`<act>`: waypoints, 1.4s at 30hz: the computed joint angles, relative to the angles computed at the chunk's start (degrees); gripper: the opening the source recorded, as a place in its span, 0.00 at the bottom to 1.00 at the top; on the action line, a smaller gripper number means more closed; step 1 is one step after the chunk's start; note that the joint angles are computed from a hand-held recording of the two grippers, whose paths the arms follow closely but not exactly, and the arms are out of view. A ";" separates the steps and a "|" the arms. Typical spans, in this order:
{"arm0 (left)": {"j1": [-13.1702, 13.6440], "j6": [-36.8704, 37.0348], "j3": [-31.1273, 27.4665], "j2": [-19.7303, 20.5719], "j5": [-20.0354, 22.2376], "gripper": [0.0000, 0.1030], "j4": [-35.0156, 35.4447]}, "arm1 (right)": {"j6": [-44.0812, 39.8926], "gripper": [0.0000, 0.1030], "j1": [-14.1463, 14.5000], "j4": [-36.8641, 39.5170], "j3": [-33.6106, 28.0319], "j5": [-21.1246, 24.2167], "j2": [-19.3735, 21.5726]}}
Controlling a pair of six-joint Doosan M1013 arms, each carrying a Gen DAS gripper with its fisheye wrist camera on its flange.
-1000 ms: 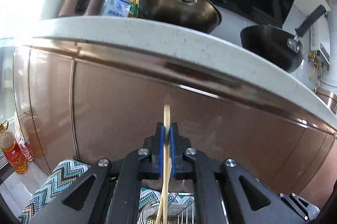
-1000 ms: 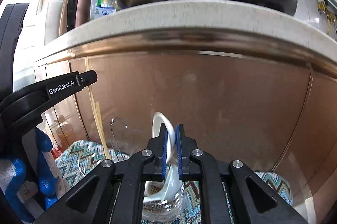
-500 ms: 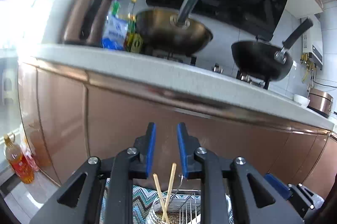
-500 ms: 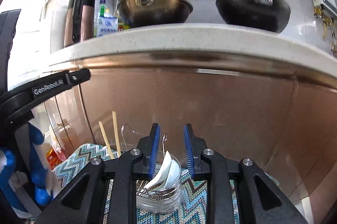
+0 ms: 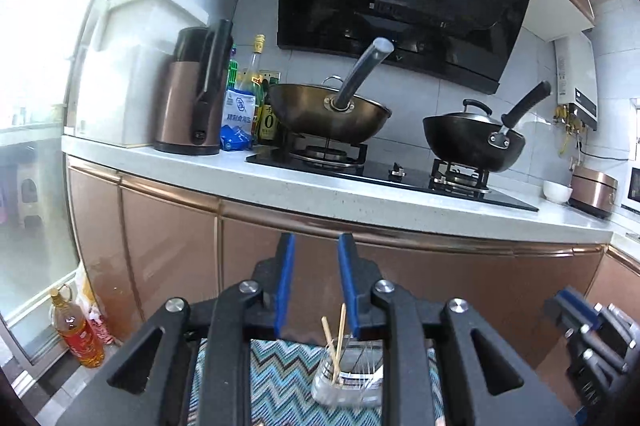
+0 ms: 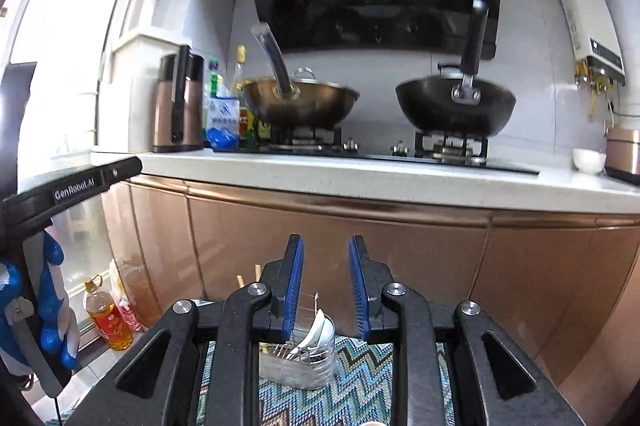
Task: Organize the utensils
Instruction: 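Open both tools and withdraw them from the holder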
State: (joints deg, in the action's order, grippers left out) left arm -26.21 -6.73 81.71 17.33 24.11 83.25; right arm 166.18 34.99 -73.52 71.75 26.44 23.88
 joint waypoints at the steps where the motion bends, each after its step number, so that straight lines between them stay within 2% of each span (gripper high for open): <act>1: -0.07 0.12 0.80 -0.68 0.01 0.22 0.09 | 0.86 0.25 0.33 -1.15 0.90 -0.18 -0.81; 6: -0.51 2.38 4.93 -4.38 -0.48 0.23 -1.22 | 4.14 0.26 1.78 -5.39 4.31 -0.44 -3.95; 10: -0.49 6.68 7.27 -6.52 -1.85 0.23 -5.21 | 7.17 0.32 2.70 -7.94 6.39 -0.03 -5.87; 13: -0.64 10.58 8.70 -7.77 -1.23 0.23 -8.07 | 8.52 0.37 3.45 -9.91 7.75 0.94 -7.10; 20: 0.11 20.29 10.98 -9.89 -1.88 0.24 -17.80 | 9.52 0.37 4.58 -12.00 10.64 2.58 -9.60; 25: 0.83 22.03 12.38 -11.23 -2.21 0.24 -20.93 | 9.67 0.37 4.53 -11.54 12.47 3.30 -10.92; 30: 0.90 25.05 13.09 -11.50 -1.69 0.24 -23.43 | 9.97 0.37 4.13 -11.32 14.49 4.86 -11.94; 42: 2.00 41.90 11.41 -8.81 0.09 0.24 -42.06 | 7.55 0.37 1.51 -3.31 18.05 4.83 -12.75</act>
State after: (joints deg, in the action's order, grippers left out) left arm -24.22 35.17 93.12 8.52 24.20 41.19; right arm 173.73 36.50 -76.84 89.80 31.28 11.14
